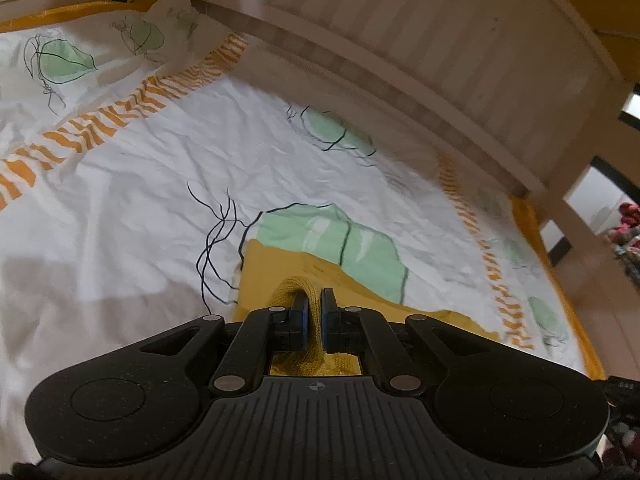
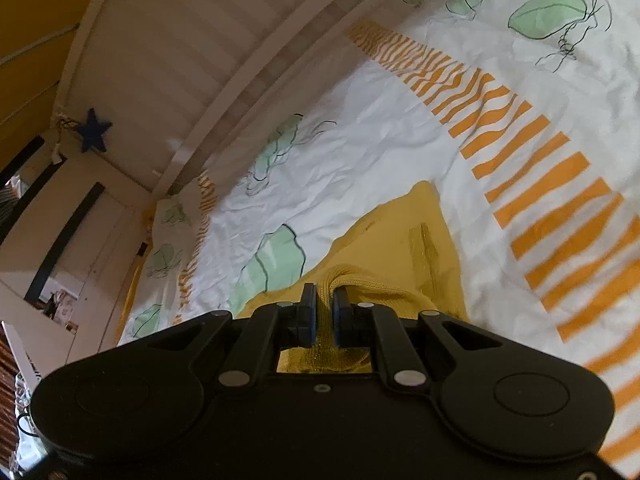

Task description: Fold small clothes

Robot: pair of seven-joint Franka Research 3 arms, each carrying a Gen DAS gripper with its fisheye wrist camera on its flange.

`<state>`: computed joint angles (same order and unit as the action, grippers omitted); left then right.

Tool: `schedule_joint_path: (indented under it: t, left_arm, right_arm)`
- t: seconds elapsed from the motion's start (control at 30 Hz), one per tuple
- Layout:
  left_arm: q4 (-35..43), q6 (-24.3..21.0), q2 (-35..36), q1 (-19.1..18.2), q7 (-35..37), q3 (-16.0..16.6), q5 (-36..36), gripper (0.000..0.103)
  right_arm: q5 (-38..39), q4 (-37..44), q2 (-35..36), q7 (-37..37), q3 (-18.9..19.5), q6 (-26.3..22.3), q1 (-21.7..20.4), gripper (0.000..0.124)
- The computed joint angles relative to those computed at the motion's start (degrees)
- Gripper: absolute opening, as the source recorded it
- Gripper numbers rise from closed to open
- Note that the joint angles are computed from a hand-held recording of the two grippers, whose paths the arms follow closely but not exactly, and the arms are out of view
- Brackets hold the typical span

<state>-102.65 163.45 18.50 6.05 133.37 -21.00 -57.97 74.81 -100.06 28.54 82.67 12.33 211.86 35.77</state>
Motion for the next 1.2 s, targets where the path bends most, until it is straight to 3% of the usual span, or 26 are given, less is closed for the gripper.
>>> schedule_joint_path:
  t: [0.17,0.33,0.63,0.77,0.9,1.03,1.07,1.13,1.2]
  left_arm:
    - [5.68,1.16,6.28,-2.33,-8.77,1.65,9.68,0.005]
    - [9.77,1.64,11.28,-2.79,-14.34,1.48,17.5,0.005]
    - [15.87,0.57,17.24,-3.43,-24.97,1.89,29.03,0.005]
    - [18.58,0.79,19.54,-3.56,-28.96,1.35,32.76,0.005]
    - [20.13,0.2,21.04,-3.86,-31.92,1.43,37.37,0.006]
    - [20.79,-0.38,22.24,-0.99,-33.17,-1.83,38.8,0.007]
    - [21.21,-0.62,22.59,-0.59,-33.67,-2.35,39.17,0.007]
    - [21.23,-0.12,22.7,-0.19,-34.12,-2.88,40.18,0.018]
    - [20.06,2.67,22.06,-1.02,-35.01,-1.97,42.23,0.027]
  right_arm:
    - [5.56,7.19,4.73,-6.37,-0.73,-2.22,-1.01,0.016]
    - [11.49,13.49,9.18,-15.04,2.21,-1.96,-3.86,0.016]
    - [13.31,19.23,13.77,-22.24,6.57,-1.27,-8.25,0.016]
    - [7.73,17.26,13.98,-15.04,5.67,-1.86,-8.12,0.017]
    - [6.75,16.89,14.14,-14.76,3.77,-2.96,-7.05,0.023]
    - [-0.62,13.18,13.22,-6.24,2.59,-3.3,-6.89,0.026]
    - [-0.29,12.97,13.06,-6.04,1.88,-3.55,-6.4,0.032]
    - [-0.3,12.83,12.98,-5.22,0.32,-2.81,-5.04,0.061]
    - [1.03,13.48,13.09,-6.28,-1.02,-1.62,-3.72,0.064]
